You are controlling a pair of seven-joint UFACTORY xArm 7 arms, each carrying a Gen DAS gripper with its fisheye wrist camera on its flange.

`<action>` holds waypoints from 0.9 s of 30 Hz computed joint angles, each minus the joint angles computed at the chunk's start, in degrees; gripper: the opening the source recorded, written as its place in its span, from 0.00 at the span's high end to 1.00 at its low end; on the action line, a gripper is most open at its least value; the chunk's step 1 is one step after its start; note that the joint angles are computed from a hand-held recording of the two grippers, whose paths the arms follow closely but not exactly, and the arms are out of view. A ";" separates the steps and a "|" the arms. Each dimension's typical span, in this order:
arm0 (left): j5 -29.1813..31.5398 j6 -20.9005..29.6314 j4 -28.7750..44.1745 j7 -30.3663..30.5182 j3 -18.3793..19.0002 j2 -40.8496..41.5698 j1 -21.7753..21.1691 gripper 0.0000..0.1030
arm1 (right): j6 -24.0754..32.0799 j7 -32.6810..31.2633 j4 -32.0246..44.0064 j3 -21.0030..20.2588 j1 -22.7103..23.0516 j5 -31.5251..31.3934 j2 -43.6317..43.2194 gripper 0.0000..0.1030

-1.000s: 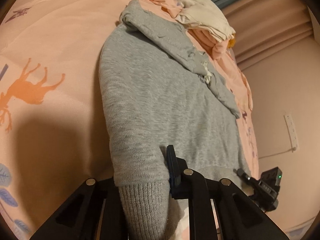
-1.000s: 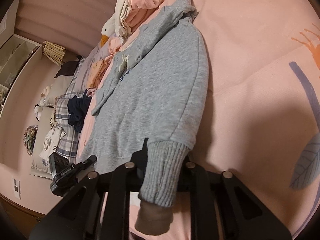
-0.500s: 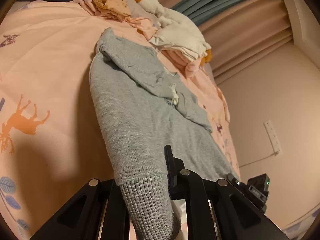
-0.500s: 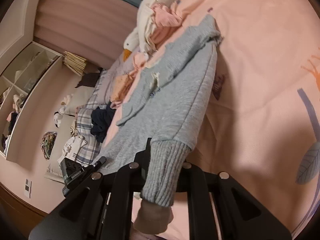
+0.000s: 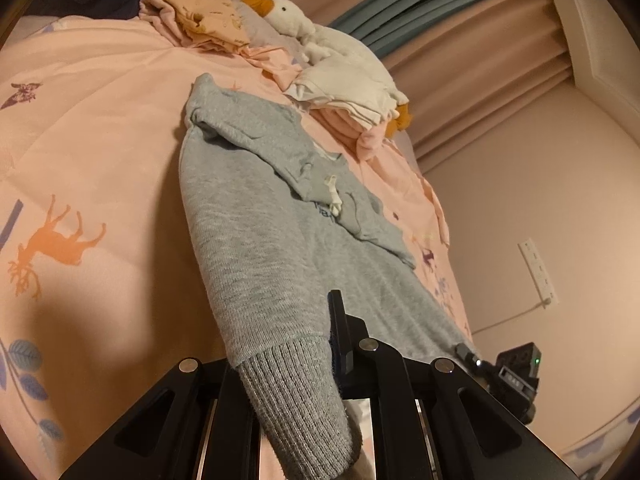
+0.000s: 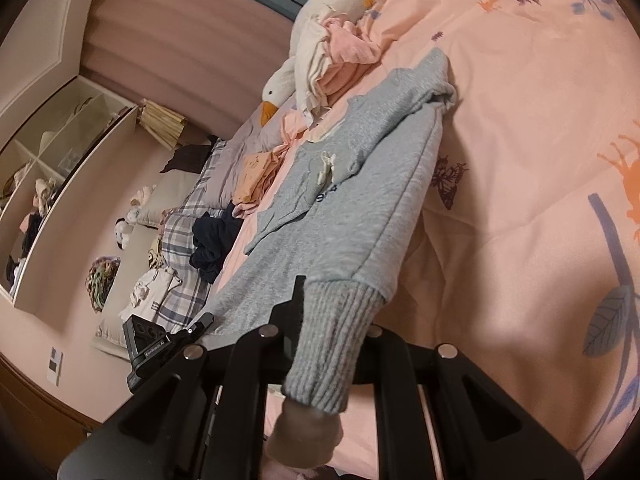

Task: Fold small clothes
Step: 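Lift the hem with both tools and carry it toward the collar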

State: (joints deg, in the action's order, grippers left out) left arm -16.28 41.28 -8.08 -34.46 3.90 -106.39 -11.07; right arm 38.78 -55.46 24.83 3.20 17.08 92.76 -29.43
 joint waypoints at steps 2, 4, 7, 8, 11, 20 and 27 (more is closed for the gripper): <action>0.09 0.52 0.08 -0.13 -0.33 -0.55 -0.41 0.92 | -0.06 0.52 -0.07 0.13 0.00 -1.06 -0.66 0.89; 0.11 1.53 0.06 -0.40 -0.43 -1.70 -0.57 0.92 | 0.07 0.90 -0.22 -0.09 0.06 -2.03 -1.19 0.89; 0.15 3.97 0.40 -0.74 -0.30 -4.05 -0.18 0.92 | 0.23 1.88 -0.78 -0.44 0.29 -3.72 -2.63 0.89; 0.19 5.23 0.63 -0.91 -0.30 -5.15 0.10 0.92 | 0.20 2.07 -0.99 -0.53 0.49 -3.91 -3.03 0.89; 0.22 8.17 1.41 -1.04 -0.39 -7.78 0.58 0.92 | 0.71 3.12 -1.98 -1.18 0.78 -5.74 -5.05 0.89; 0.11 14.79 4.39 -1.95 -1.84 -11.31 0.36 0.92 | 3.08 7.52 -4.98 -4.06 2.29 -14.68 -12.63 0.89; -0.58 11.22 4.98 1.74 2.52 -5.27 3.47 0.92 | 4.76 5.82 -2.54 -6.75 3.95 -14.30 -9.46 0.89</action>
